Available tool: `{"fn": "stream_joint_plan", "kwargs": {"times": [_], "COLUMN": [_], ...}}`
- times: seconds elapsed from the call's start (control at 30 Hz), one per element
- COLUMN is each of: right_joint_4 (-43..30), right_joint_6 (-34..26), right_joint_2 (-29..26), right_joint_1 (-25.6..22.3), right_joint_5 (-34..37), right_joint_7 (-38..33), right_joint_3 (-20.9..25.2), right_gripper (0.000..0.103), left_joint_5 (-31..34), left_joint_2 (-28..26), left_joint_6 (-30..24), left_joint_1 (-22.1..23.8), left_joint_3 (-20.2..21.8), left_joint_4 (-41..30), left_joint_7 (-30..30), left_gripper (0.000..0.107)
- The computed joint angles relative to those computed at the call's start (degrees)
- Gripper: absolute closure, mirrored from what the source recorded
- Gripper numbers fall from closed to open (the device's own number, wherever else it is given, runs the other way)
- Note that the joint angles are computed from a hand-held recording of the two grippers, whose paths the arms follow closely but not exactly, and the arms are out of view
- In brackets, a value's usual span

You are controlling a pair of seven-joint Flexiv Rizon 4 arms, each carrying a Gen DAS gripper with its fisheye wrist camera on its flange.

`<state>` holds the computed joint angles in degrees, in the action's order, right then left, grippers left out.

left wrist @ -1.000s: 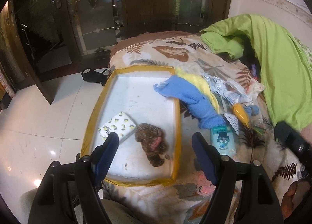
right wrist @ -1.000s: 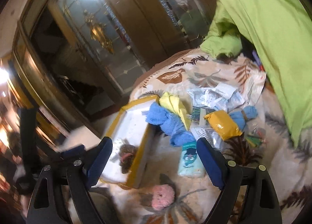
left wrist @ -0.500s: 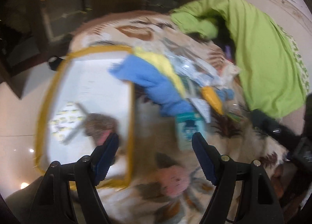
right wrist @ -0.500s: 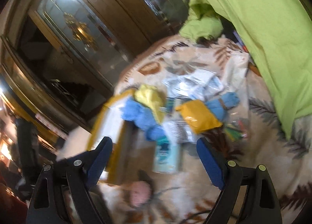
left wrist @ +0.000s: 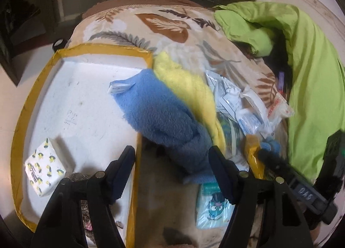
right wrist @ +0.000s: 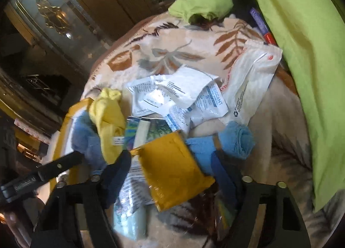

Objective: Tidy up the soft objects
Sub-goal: 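Grasp the blue towel with the left tool while the right tool grasps the yellow pouch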

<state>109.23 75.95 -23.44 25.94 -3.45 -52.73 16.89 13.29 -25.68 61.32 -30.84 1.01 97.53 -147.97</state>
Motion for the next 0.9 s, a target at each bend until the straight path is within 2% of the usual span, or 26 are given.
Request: {"fn": "stream_joint_plan", "kwargs": {"times": [0.13, 0.2, 0.27, 0.3, 0.33, 0.4, 0.47, 0.53, 0.6, 0.67, 0.73, 0.77, 0.8, 0.83, 0.87, 0.9], "right_joint_4": [-0.69, 0.05, 0.62, 1.17, 2.09, 4.38, 6.03, 8.23, 10.68, 11.91, 13.92, 15.07, 16.11, 16.93, 17.91, 17.88], "right_joint_6": [-0.40, 0.19, 0.38, 1.01, 1.79, 4.27, 5.46, 8.10, 11.23, 12.46, 13.39, 13.92, 14.93, 15.57, 15.73, 15.45], "right_joint_2": [-1.15, -0.72, -0.14, 0.25, 0.92, 2.39, 3.69, 5.21, 6.60, 7.39, 8.78, 9.53, 10.06, 10.42, 10.86, 10.70], "right_joint_1": [-1.20, -0.69, 0.15, 0.38, 0.83, 1.58, 2.85, 3.99, 5.33, 4.52, 6.66, 8.16, 9.33, 11.28, 13.07, 13.51], "right_joint_5": [1.83, 1.79, 1.43, 1.64, 1.60, 1.41, 0.35, -1.10, -2.38, -1.37, -3.18, -4.67, -6.20, -8.01, -11.25, -11.81], "right_joint_7": [-1.97, -1.99, -0.93, -0.31, 0.72, 2.54, 4.76, 6.83, 9.18, 10.43, 13.11, 14.85, 16.16, 17.88, 20.97, 22.04], "right_joint_3": [1.68, 1.31, 0.71, 0.66, 0.28, -0.07, -0.96, -1.77, -2.53, -0.35, -1.78, -2.98, -3.95, -6.09, -8.44, -8.93], "right_gripper": [0.039, 0.044, 0.051, 0.052, 0.053, 0.053, 0.053, 0.053, 0.053, 0.053, 0.053, 0.053, 0.053, 0.053, 0.053, 0.053], "left_joint_5": [-2.45, -1.18, -0.17, 1.35, 2.58, 4.43, 3.60, 2.19, -1.80, -4.84, -7.91, -10.49, -14.23, -17.05, -19.65, -18.52], "left_joint_2": [-1.10, -2.33, -3.76, -4.33, -4.43, -3.78, -1.88, 0.38, 1.59, 2.33, 2.88, 2.64, 2.10, 1.56, 0.92, 0.41], "left_joint_6": [-0.63, -4.39, -9.68, -12.26, -13.34, -13.64, -8.62, 0.08, 7.41, 12.49, 18.24, 21.76, 24.32, 24.94, 24.78, 22.24], "left_joint_1": [1.15, 0.07, -0.52, -1.35, -1.76, -1.70, -0.11, 1.79, 4.36, 5.06, 5.84, 7.55, 10.57, 12.00, 11.82, 10.67], "left_joint_3": [-0.43, 0.79, 1.12, 1.78, 2.01, 1.67, 0.30, -1.12, -3.47, -4.17, -5.15, -7.19, -10.97, -12.97, -13.26, -11.69], "left_joint_4": [-0.74, -3.97, -7.33, -9.08, -9.82, -9.38, -5.43, 0.41, 5.69, 9.18, 12.32, 14.09, 15.90, 16.63, 16.64, 15.10], "left_joint_7": [-0.08, -0.92, -0.67, -1.22, -1.54, -0.50, 0.60, 1.94, 5.14, 6.86, 8.49, 10.20, 12.82, 14.53, 15.75, 14.22], "left_gripper": [0.037, 0.041, 0.053, 0.062, 0.078, 0.099, 0.099, 0.098, 0.097, 0.097, 0.095, 0.094, 0.093, 0.092, 0.091, 0.084]}}
